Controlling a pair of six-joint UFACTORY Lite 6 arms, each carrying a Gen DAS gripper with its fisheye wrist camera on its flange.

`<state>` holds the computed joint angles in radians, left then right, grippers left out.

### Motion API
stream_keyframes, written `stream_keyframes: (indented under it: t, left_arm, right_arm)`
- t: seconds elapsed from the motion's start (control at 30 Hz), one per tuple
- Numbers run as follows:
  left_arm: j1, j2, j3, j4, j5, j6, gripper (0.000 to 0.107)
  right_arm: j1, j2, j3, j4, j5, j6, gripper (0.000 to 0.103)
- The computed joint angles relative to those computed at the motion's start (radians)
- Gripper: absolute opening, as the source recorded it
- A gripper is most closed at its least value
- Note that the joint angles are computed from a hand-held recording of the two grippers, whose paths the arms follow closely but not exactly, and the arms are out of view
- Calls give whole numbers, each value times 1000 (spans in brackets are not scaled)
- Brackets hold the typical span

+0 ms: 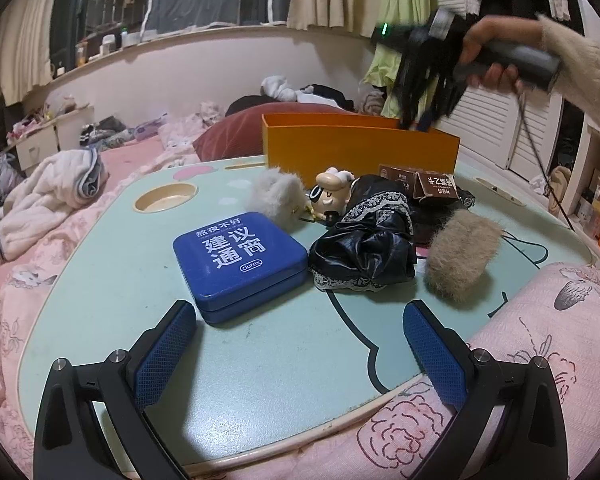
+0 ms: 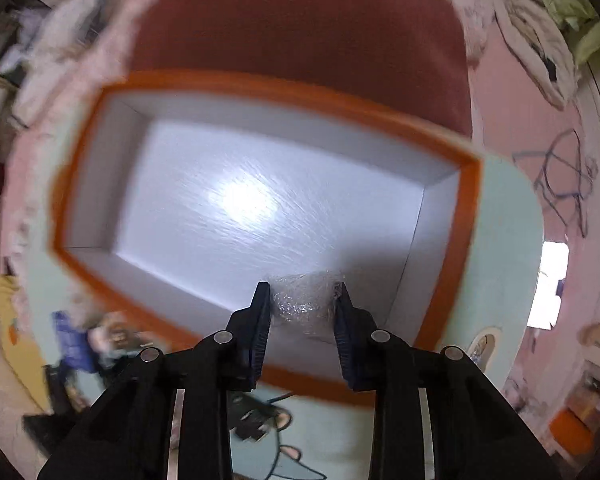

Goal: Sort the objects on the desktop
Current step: 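Lift the clear plastic bag out and set it on the table with the right gripper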

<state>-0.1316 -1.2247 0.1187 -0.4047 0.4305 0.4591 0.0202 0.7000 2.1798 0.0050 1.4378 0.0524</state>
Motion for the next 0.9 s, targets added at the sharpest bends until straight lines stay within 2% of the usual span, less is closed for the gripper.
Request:
stream_keyframes:
  t: [0.1, 0.23, 0.37, 0.5, 0.6, 0.67, 0.73, 0.83, 0.9]
  left_arm:
    - [-4, -1, -1, 7, -3, -8, 103]
    - [-4, -1, -2, 5, -3, -7, 103]
    - [-6, 3, -3, 5, -8, -7, 103]
    - [-8, 10, -2, 2, -16, -5, 103]
    - [-7, 4, -4, 4, -12, -7, 103]
    - [-7, -1, -6, 6, -9, -10, 103]
    - [-9, -1, -6, 9, -10, -13, 103]
    - [-7, -5, -7, 9, -7, -13, 103]
    - [-6, -7, -9, 5, -7, -9, 103]
  right_arm:
    - [-15, -144, -17, 106, -9, -47, 31]
    - [5, -394, -221, 197, -55, -128, 32]
    - [77, -582, -554, 187, -223, -115, 40]
    - [22, -728, -807, 252, -416, -227, 40]
    - [-7, -920, -993, 266, -583, -233, 43]
    - [-1, -1108, -1164, 281, -653, -242, 55]
    - [88, -1312, -1346, 191, -716, -142, 59]
    - [363, -1599, -1616, -105, -743, 172, 59]
    - [534, -1647, -1706, -301, -721, 381, 59]
